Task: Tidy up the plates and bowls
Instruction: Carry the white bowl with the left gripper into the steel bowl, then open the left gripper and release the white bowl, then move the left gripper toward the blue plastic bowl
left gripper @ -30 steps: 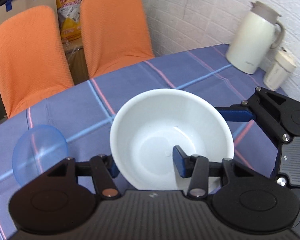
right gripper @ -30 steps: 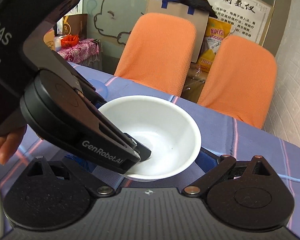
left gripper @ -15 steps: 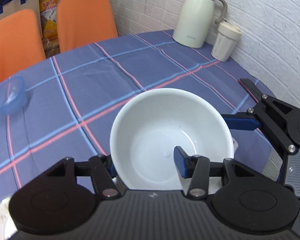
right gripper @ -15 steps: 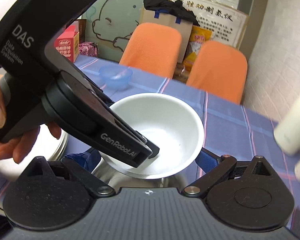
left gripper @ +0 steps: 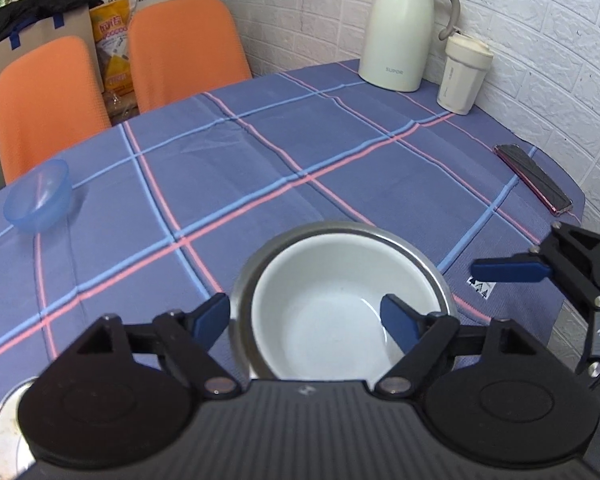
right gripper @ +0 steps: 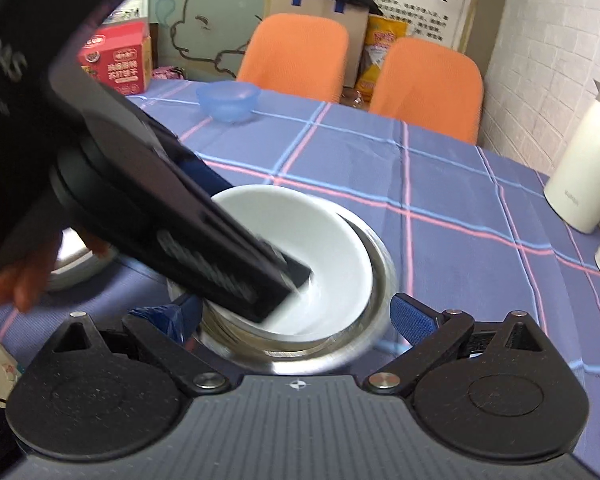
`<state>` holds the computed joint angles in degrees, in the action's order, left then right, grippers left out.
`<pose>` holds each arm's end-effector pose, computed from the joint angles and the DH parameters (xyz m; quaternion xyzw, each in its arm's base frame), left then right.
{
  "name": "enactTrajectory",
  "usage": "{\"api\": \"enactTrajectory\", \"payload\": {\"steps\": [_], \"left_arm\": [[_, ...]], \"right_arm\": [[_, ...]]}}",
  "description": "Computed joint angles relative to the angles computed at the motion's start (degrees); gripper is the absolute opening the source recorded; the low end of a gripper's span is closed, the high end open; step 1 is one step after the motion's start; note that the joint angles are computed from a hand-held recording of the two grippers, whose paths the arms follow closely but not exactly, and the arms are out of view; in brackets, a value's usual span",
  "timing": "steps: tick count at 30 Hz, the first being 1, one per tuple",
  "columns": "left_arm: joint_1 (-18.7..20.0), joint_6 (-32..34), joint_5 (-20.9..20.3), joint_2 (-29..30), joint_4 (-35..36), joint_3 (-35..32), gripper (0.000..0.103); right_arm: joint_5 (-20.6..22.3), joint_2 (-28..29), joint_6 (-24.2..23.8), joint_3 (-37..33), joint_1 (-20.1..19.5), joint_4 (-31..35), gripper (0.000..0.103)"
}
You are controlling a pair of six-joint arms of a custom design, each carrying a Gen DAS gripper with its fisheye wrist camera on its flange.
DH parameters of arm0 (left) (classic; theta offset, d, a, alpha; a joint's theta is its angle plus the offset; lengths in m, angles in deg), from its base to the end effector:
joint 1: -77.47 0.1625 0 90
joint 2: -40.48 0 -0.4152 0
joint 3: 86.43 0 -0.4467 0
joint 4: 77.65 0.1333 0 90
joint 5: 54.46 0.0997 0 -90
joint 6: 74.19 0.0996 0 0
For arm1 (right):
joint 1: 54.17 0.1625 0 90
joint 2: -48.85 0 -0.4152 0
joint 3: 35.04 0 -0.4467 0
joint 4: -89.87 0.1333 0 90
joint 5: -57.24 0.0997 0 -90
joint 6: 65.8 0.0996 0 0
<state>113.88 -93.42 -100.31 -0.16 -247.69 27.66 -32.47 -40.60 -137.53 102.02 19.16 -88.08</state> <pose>-0.3220 -0.4893 -0.0548 0.2526 0.8903 -0.2656 0.2703 0.0004 -0.4653 0.2364 0.4346 -0.8320 0.2489 0.2387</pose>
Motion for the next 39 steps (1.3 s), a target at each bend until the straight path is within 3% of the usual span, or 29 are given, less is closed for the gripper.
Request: {"api": "enactTrajectory", "payload": {"steps": [4, 6, 8, 13, 17, 22, 28, 31, 33, 36, 39], "left_arm": [[-1.1, -1.2, 0.9, -2.9, -3.7, 4.0, 0.087], [-1.9, -2.2, 2.8, -4.4, -5.2, 5.9, 0.096], [-2.7, -3.2, 5.3, -6.2, -6.6, 8.3, 0.098], [-3.0, -8.8, 11.1, -12.2, -1.9, 13.0, 0.100], [-1.3, -15.1, 14.1, -17.8, 5.5, 15.9, 0.101], [3.2, -13.4, 15.2, -21.6, 5.6, 16.3, 0.101], [10.5, 1.3, 15.4, -19.3, -7.8, 10.8, 0.101], [14.8, 8.1, 12.1, -16.2, -14.6, 5.4, 0.101], [17.7, 9.7, 9.0, -14.2, -14.1, 1.3, 0.101], [21.1, 11.8, 8.0, -10.1, -11.1, -4.9, 0.101], [24.1, 12.6, 7.6, -6.4, -7.7, -10.5, 0.101]], "right_arm": [[1.6, -3.0, 0.6, 1.2, -2.5, 1.1, 0.088], [2.5, -4.6, 0.9, 1.9, -3.9, 1.7, 0.088], [4.1, -6.8, 1.3, 2.5, -5.6, 3.7, 0.088], [8.1, -8.8, 3.9, 2.3, -6.5, 6.7, 0.088], [9.4, -6.6, 6.3, 0.7, -4.3, 7.9, 0.089], [7.0, 1.0, 10.1, -4.0, 2.2, 8.6, 0.089], [0.1, 13.6, 11.5, -11.6, 11.6, 4.9, 0.089], [-3.3, 20.5, 12.2, -17.6, 14.9, 6.1, 0.089], [-5.6, 25.0, 13.8, -21.9, 16.6, 7.2, 0.089], [-9.5, 32.2, 15.6, -28.6, 18.5, 9.0, 0.089], [-13.2, 38.1, 14.2, -33.0, 19.6, 7.2, 0.089]]}}
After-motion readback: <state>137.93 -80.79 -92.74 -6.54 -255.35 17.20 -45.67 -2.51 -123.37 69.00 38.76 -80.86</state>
